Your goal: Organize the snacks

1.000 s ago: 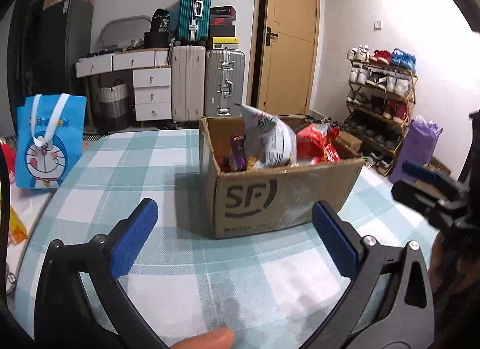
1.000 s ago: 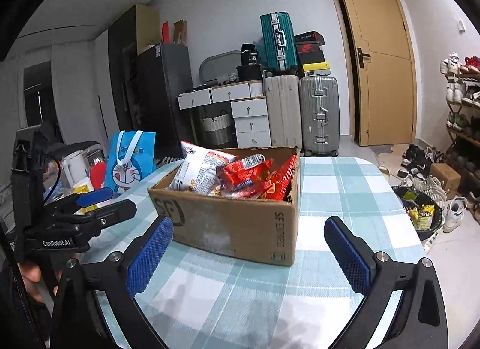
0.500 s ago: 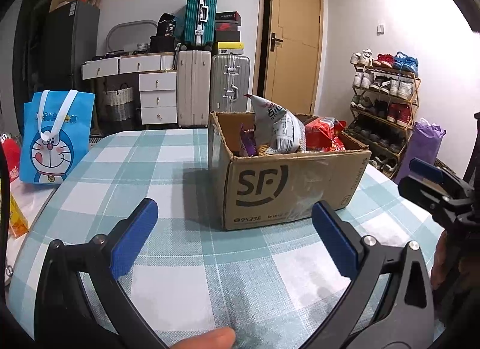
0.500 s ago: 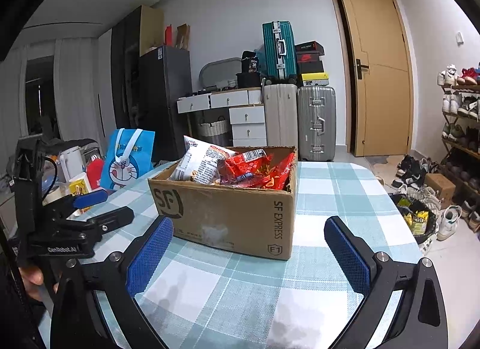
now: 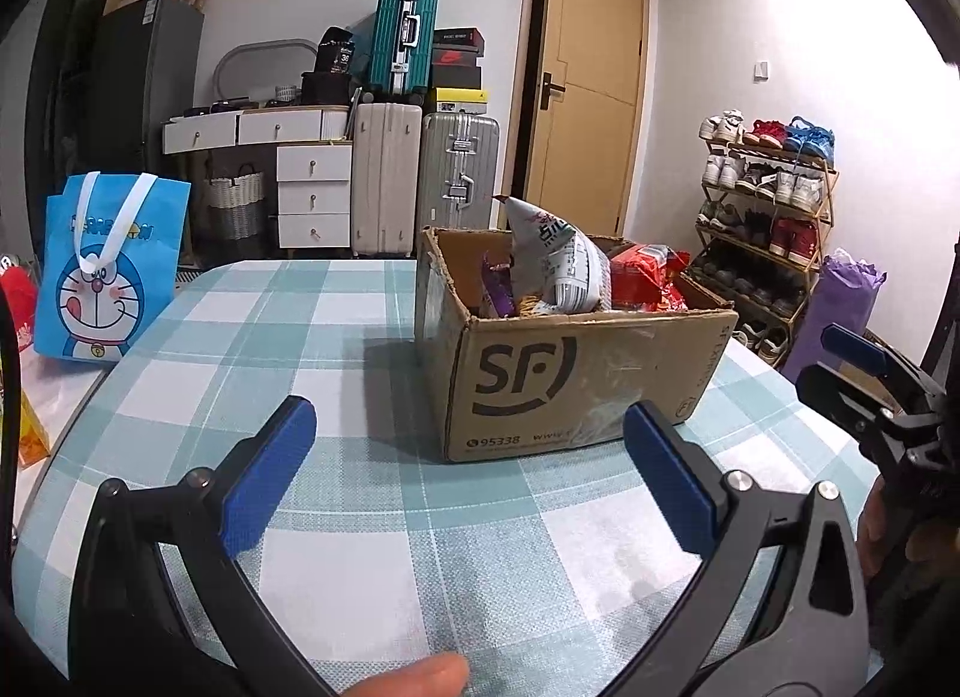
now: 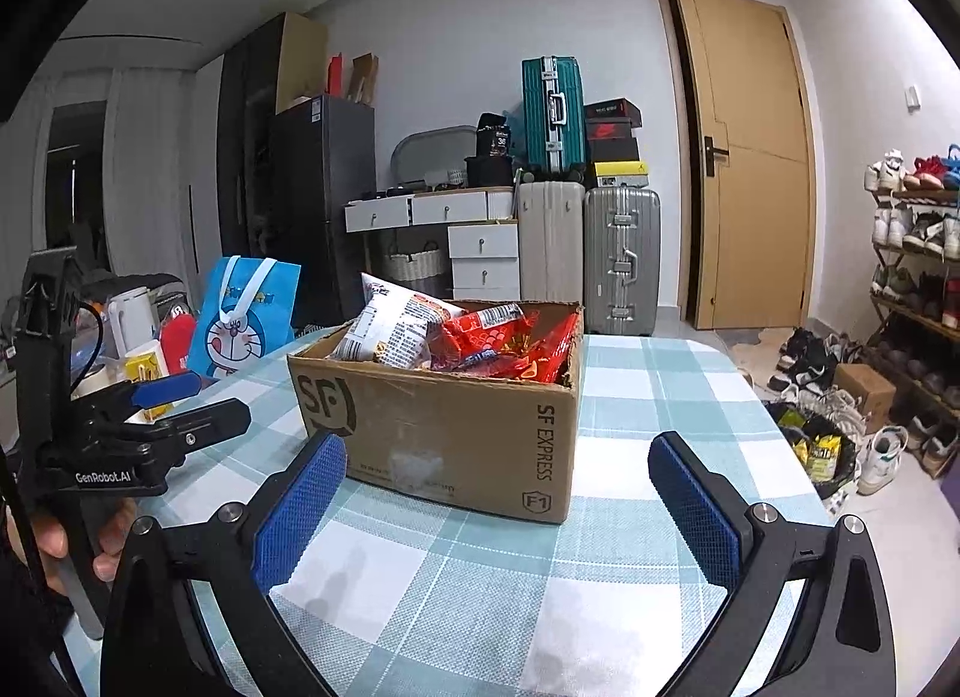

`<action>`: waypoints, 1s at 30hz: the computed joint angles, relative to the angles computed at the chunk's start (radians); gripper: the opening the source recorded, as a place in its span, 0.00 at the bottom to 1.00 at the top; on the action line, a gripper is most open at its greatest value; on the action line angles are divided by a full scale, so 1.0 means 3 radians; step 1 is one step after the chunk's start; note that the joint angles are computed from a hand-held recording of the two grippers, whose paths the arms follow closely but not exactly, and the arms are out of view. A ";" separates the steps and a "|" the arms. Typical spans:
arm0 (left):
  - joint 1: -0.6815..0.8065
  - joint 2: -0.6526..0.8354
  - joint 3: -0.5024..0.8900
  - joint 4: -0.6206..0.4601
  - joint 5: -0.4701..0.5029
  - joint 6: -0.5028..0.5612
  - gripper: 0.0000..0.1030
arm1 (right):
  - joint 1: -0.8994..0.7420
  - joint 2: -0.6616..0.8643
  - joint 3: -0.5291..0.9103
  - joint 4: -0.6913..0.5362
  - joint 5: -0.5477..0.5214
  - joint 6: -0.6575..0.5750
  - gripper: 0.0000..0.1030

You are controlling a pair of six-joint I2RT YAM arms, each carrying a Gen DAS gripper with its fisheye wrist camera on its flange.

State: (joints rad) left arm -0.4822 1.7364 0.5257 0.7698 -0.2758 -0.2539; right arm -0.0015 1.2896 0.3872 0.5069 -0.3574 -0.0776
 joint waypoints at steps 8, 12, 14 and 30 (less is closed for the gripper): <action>-0.0026 -0.0005 -0.0033 0.0070 0.0003 0.0051 0.99 | 0.0004 0.0006 -0.0030 0.0065 -0.0011 -0.0025 1.00; -0.0029 -0.0003 -0.0036 0.0079 0.0005 0.0047 0.99 | -0.0004 0.0022 -0.0037 0.0090 -0.0022 -0.0016 1.00; -0.0030 -0.0002 -0.0035 0.0076 -0.0002 0.0047 0.99 | -0.0001 0.0042 -0.0029 0.0101 -0.0022 -0.0022 1.00; -0.0041 -0.0003 -0.0045 0.0095 -0.0003 0.0051 0.99 | 0.0013 0.0051 -0.0024 0.0103 -0.0009 -0.0013 1.00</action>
